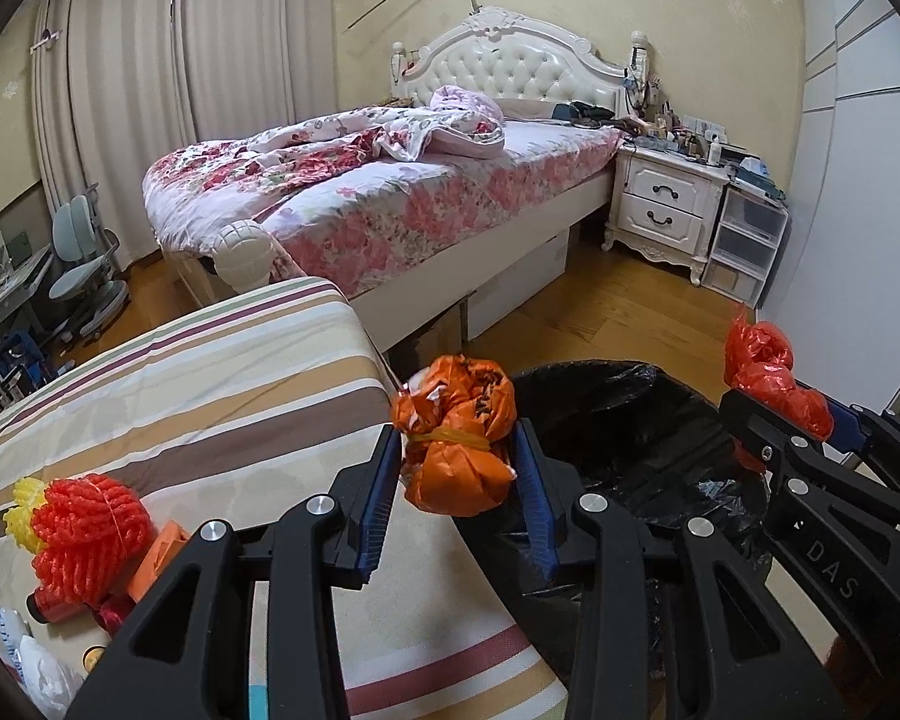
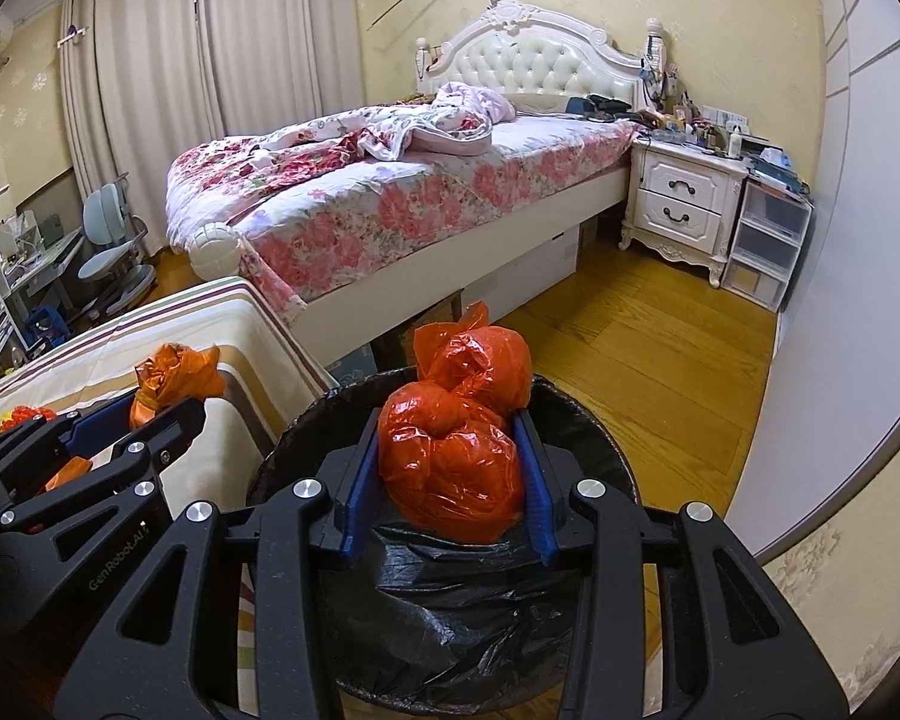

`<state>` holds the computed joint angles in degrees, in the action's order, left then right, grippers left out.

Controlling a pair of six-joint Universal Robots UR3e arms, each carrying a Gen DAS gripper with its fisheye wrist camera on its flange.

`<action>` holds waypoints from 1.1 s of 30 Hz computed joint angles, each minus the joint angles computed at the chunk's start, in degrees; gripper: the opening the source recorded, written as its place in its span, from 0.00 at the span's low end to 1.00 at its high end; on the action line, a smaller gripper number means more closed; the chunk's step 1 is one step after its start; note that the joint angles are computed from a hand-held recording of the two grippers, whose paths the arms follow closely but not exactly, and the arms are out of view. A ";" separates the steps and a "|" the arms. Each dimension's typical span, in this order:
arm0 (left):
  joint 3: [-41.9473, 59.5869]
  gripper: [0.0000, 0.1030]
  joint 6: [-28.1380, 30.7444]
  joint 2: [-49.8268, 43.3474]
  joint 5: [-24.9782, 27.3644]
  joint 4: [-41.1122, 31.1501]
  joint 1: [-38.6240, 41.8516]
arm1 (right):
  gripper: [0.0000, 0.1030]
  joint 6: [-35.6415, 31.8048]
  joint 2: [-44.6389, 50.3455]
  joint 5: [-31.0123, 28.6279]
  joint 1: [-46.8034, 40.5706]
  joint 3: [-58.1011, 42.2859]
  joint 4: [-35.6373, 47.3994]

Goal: Collect trash
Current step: 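Carry both bags over the black trash bin and open both grippers, then move the right gripper to the teal tube and close on it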

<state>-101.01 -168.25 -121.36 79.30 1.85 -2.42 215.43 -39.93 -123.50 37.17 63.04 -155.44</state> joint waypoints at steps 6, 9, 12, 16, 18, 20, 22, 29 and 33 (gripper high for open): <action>0.32 0.72 -1.21 -0.25 1.26 1.00 -0.05 | 0.52 2.00 -1.67 -1.21 -0.30 3.03 -0.97; -0.35 0.74 -1.21 0.09 1.72 1.51 0.21 | 0.52 2.61 -2.53 -1.69 -0.30 4.26 -0.92; -1.47 0.75 -1.29 1.05 1.81 1.75 0.65 | 0.53 3.32 -3.41 -1.78 -0.24 5.51 -0.92; -3.77 0.75 -0.86 2.99 1.02 2.16 1.85 | 0.55 4.39 -4.00 -2.04 0.46 5.76 0.05; -5.38 0.75 -0.37 4.26 0.33 2.33 2.68 | 0.56 4.49 -4.15 -2.04 0.78 5.92 0.16; -6.60 0.75 -0.14 4.98 0.04 2.83 3.06 | 0.56 4.89 -4.09 -2.22 1.48 5.74 0.74; -8.85 0.75 0.31 6.56 -0.45 3.44 3.89 | 0.57 5.78 -4.10 -2.77 2.52 5.69 1.71; -18.42 0.75 2.41 13.82 -2.90 4.97 8.21 | 0.57 9.08 -3.78 -3.10 5.96 4.92 5.02; -24.68 0.75 4.34 18.78 -4.57 5.59 12.04 | 0.57 10.94 -3.41 -3.06 8.28 4.28 6.62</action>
<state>-125.69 -163.91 -102.58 74.73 7.44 9.62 226.37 -43.34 -126.56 45.45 67.32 -148.82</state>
